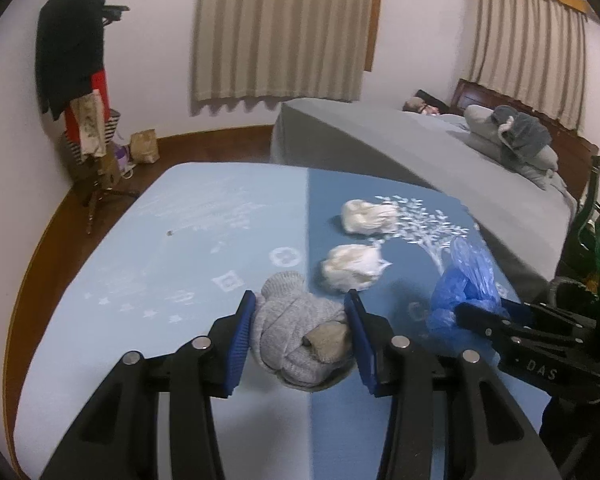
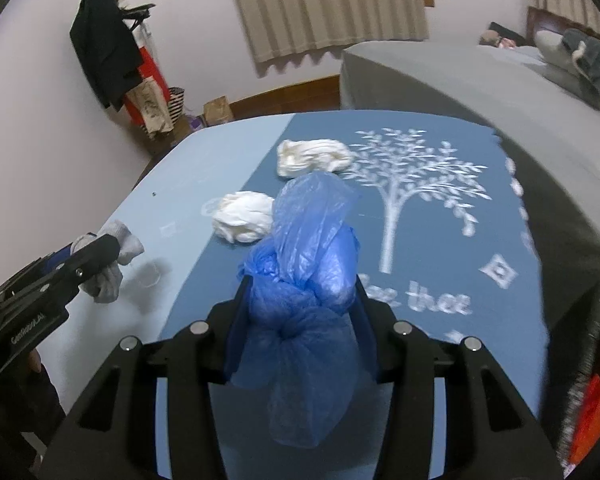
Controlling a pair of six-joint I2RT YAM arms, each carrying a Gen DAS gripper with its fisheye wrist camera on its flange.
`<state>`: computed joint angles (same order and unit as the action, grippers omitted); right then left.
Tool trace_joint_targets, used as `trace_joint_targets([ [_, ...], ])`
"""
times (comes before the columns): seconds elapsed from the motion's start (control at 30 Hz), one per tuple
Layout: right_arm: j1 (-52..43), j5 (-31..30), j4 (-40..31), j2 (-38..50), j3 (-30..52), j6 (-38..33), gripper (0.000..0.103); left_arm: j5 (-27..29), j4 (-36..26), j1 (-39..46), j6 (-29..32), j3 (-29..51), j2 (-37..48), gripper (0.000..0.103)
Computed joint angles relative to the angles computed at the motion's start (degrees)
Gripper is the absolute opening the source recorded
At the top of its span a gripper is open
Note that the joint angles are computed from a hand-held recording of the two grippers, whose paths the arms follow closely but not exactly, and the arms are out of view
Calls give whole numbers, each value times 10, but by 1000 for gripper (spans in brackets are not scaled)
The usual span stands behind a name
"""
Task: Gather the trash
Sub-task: 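Grasp the blue plastic bag with the right tool while the left tool grasps the grey sock, then carry the blue bag and grey sock over the bin and open both tools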
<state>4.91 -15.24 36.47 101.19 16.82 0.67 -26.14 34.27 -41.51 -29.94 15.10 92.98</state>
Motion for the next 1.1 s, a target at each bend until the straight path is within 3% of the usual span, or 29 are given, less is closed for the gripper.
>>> trace_joint_targets([
  [0.3, -143, -49, -57, -143, -68, -74, 46, -35, -46, -94, -24, 73, 17, 45],
  [0.7, -381, -156, -224, -323, -84, -209, 46, -65, -105, -187, -24, 184, 45, 45],
  [0.87, -488, -210, -285, -343, -68, -272, 46, -63, -116, -216, -18, 234, 75, 45],
  [1.1, -652, -284, -353, -306, -23, -377, 46, -57, -127, -253, -4, 302, 116, 45],
])
